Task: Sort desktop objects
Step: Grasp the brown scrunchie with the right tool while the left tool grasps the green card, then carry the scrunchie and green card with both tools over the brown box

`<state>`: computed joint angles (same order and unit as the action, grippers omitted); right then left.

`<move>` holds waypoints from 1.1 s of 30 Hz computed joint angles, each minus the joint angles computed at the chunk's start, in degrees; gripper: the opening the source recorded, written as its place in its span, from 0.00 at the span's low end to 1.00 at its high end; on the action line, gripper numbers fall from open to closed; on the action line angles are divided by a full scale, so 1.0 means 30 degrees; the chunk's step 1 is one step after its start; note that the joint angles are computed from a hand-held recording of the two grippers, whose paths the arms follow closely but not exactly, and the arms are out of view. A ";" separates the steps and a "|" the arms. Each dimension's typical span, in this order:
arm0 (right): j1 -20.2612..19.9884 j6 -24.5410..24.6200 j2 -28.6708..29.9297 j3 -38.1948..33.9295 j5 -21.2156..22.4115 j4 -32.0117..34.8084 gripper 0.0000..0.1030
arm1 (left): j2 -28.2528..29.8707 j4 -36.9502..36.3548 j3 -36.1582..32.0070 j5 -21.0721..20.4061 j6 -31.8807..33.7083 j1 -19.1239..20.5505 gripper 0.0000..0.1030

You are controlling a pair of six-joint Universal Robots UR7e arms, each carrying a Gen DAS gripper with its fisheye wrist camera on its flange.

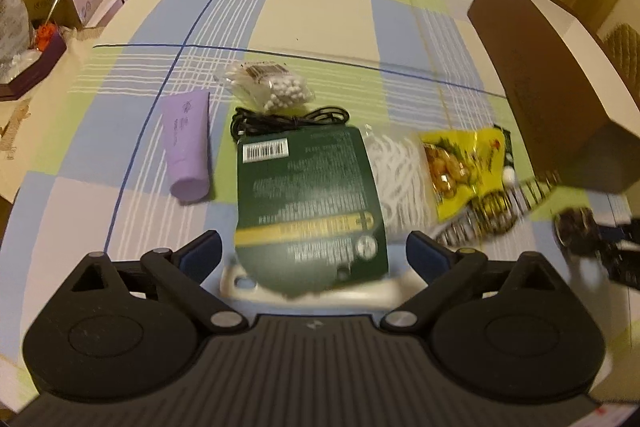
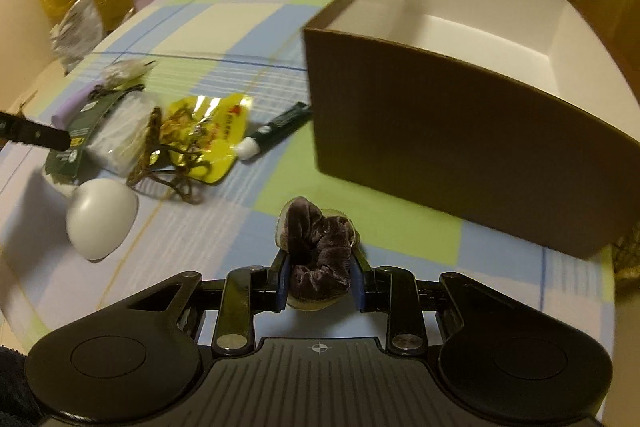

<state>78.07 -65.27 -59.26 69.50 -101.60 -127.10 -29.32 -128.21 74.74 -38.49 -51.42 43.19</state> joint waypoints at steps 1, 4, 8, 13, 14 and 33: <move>-0.0031 0.0073 -0.0032 -0.0009 0.0054 -0.0067 0.26 | 0.0102 0.0028 -0.0247 -0.0003 0.0083 0.0124 0.94; -0.0115 0.0347 -0.0112 -0.0011 0.0120 -0.0242 0.26 | 0.0400 0.0087 -0.0990 -0.0275 0.0470 0.0521 0.96; -0.0193 0.0694 -0.0248 0.0136 -0.0052 -0.0569 0.26 | 0.0669 0.0518 -0.1657 -0.0664 0.0256 0.0939 0.95; -0.0323 0.1061 -0.0275 0.0078 -0.0202 -0.0812 0.26 | 0.0870 0.0179 -0.1911 -0.1084 0.0269 0.1191 0.90; -0.0337 0.1095 -0.0274 0.0050 -0.0185 -0.0815 0.26 | 0.0913 0.0126 -0.1932 -0.1043 0.0311 0.1217 0.90; -0.0172 0.0876 -0.0143 -0.0953 0.0741 0.0580 0.26 | -0.0009 0.0821 -0.1165 0.0272 0.0047 0.0094 0.84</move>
